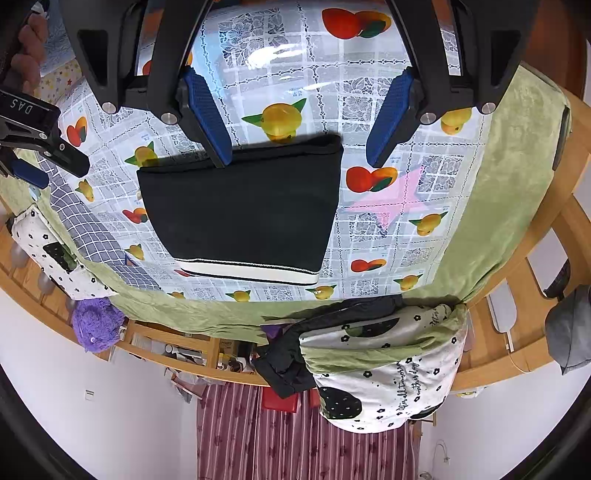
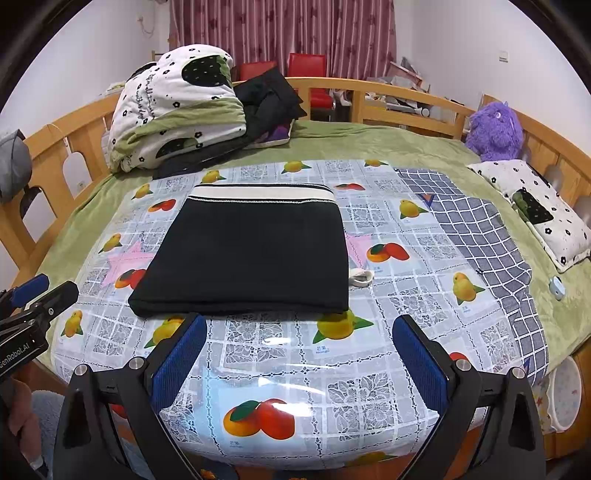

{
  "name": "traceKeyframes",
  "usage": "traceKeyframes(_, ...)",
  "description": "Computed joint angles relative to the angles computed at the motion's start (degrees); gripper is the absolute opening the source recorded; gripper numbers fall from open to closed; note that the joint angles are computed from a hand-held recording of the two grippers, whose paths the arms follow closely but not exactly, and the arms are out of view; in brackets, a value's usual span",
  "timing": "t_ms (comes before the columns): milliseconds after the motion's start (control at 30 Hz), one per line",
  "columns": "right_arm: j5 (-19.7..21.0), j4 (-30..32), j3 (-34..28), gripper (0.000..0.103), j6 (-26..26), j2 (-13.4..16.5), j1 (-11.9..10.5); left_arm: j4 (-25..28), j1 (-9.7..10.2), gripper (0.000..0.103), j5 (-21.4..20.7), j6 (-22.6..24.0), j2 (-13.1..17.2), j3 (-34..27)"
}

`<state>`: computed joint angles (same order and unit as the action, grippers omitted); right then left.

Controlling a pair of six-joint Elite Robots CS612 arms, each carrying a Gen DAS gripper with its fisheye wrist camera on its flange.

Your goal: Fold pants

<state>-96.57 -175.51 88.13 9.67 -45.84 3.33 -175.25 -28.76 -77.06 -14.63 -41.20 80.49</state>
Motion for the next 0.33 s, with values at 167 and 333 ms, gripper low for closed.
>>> traceKeyframes(167, -0.01, -0.02, 0.05, 0.099, -0.03, -0.02, 0.0, 0.03, 0.01, 0.074, -0.04, 0.05, 0.0, -0.01)
traceKeyframes(333, 0.11, 0.1, 0.12, 0.099, 0.05, -0.08, -0.1, -0.08, 0.11, 0.074, -0.67, 0.22, -0.03, 0.08)
